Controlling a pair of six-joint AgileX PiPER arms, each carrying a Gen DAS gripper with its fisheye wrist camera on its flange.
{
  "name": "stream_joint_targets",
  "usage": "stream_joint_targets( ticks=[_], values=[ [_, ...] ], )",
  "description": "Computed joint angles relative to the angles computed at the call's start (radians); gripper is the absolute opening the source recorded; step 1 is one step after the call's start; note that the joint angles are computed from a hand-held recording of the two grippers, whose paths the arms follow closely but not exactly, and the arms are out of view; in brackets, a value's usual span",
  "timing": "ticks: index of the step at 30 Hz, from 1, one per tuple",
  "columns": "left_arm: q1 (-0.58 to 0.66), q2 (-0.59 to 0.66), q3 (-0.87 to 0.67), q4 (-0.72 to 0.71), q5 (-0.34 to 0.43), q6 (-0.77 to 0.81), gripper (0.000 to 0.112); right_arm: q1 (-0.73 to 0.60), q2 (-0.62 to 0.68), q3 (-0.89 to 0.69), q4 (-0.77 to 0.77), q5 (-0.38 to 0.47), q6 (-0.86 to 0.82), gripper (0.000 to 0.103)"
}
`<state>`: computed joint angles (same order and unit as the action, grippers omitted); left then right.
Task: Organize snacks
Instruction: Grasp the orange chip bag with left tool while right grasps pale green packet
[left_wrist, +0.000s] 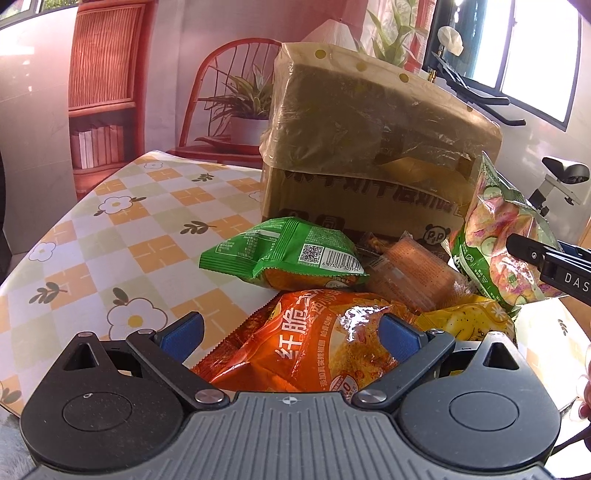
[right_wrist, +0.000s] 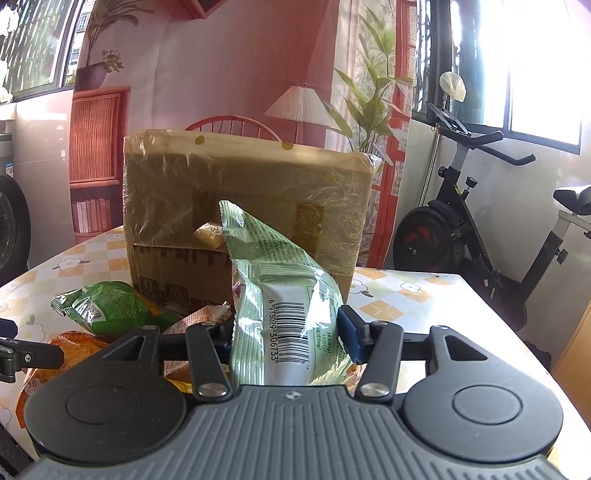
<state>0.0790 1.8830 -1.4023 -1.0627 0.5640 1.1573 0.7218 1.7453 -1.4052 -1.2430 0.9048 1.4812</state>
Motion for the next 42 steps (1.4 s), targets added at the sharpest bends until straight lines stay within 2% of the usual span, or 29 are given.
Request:
stream_joint_targets(
  ticks=[6,14,16,18,19,22,34,42],
  values=[
    [-0.008,-0.005,0.011,-0.003,0.010,0.033,0.101,0.018,-0.010,0.009,-0.055,0.004,0.051,0.052],
    [-0.017,-0.016,0.041,-0.061,0.024,0.158,0.101,0.018,-0.031,0.033,-0.075,-0.015,0.100,0.051],
    [-0.026,-0.022,0.051,-0.053,0.001,0.159,0.101,0.017,-0.037,0.040,-0.081,-0.023,0.106,0.051],
    [-0.055,-0.037,0.074,0.002,-0.075,0.136,0.101,0.004,-0.042,0.043,-0.047,-0.050,0.093,0.051],
    [-0.061,-0.039,0.079,0.016,-0.088,0.132,0.102,-0.002,-0.042,0.040,-0.026,-0.055,0.090,0.052],
    [-0.066,-0.042,0.085,0.031,-0.084,0.137,0.102,-0.028,-0.045,0.040,0.044,-0.076,0.086,0.054],
    [-0.079,-0.029,0.087,0.059,-0.104,0.152,0.102,-0.042,-0.019,0.030,0.087,-0.078,0.048,0.069],
    [-0.096,-0.026,0.103,0.076,-0.147,0.162,0.103,-0.042,-0.008,0.029,0.085,-0.064,0.042,0.071]
  ],
)
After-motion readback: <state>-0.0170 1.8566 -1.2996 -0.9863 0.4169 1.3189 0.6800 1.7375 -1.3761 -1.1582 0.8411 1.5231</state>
